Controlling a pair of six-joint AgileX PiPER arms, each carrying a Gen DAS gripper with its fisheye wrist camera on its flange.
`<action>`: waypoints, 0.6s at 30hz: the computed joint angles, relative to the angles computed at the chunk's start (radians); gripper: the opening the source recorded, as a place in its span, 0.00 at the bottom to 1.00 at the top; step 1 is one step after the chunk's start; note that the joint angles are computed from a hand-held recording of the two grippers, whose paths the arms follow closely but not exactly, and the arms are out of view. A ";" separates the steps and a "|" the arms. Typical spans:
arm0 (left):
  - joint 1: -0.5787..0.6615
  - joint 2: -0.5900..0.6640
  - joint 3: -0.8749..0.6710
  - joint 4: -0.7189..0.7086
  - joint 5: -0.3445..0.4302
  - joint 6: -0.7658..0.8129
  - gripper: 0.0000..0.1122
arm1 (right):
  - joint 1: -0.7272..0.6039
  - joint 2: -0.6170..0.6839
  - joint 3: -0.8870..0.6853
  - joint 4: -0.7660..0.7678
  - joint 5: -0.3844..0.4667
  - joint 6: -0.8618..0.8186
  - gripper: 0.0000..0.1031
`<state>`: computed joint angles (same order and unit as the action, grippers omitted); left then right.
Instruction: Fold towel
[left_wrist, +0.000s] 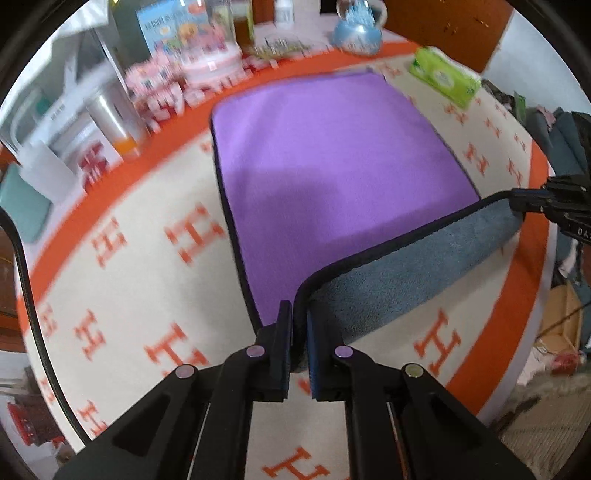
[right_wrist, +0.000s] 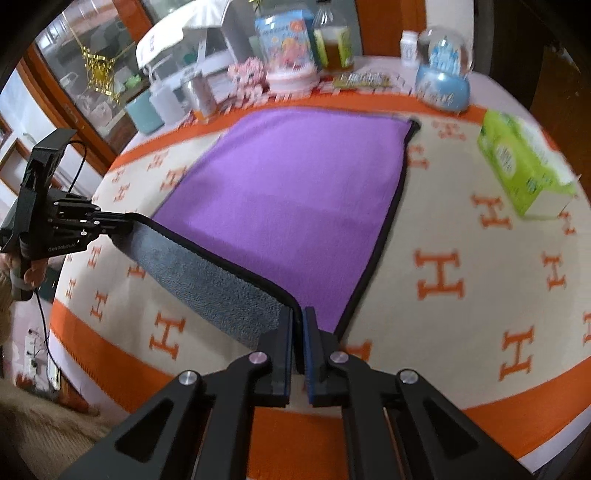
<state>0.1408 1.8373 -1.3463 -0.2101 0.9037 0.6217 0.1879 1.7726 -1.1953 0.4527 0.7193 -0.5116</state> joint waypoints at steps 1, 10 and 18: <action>-0.008 -0.004 -0.019 0.009 -0.006 -0.017 0.05 | -0.001 0.004 -0.025 -0.012 0.001 0.019 0.05; -0.100 0.162 -0.405 0.209 0.017 -0.278 0.05 | 0.017 0.153 -0.381 -0.199 0.018 0.236 0.04; -0.150 0.463 -0.881 0.337 0.120 -0.436 0.05 | 0.030 0.427 -0.839 -0.354 0.150 0.410 0.04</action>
